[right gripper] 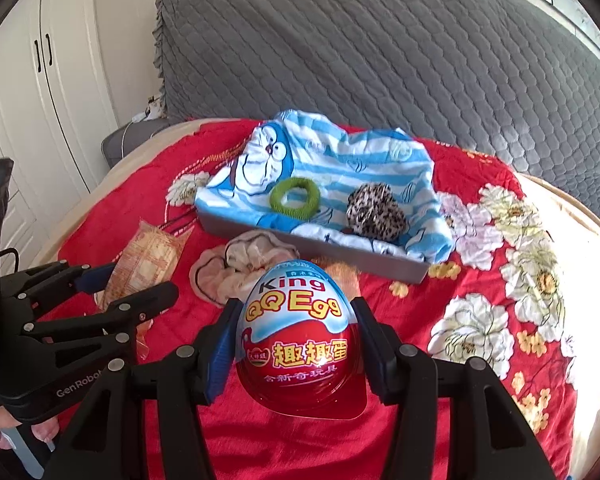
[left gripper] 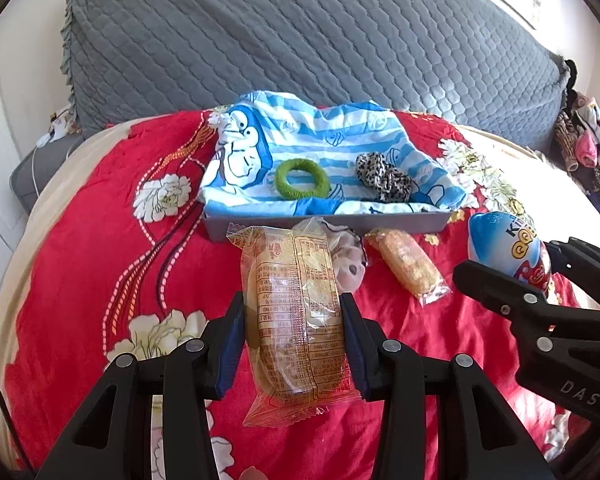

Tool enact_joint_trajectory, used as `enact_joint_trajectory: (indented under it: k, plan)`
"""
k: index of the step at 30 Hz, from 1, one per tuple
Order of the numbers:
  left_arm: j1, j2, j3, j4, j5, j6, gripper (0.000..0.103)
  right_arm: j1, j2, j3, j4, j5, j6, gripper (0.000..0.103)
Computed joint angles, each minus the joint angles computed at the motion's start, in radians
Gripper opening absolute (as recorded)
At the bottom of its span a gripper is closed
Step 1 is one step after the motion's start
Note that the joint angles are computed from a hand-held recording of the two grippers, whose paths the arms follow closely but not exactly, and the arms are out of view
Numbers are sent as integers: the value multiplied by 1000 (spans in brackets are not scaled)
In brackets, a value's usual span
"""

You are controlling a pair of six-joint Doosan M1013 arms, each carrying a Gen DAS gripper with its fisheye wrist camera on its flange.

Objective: Organize objects
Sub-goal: 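Lift the wafer packet and red egg and carry both toward the grey tray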

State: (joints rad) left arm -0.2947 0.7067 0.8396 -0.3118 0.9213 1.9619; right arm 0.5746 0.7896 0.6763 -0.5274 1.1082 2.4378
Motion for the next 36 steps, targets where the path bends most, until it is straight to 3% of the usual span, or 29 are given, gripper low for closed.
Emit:
enact_joint_trajectory:
  k: [24,36]
  plan:
    - [-8,51,-108,-21,6,-8,46,-12,-7,-20,-76,-37,13,55]
    - [-19,135,-247,-16,57,-41,46,-41,29,-75,-55,-21,-27,55]
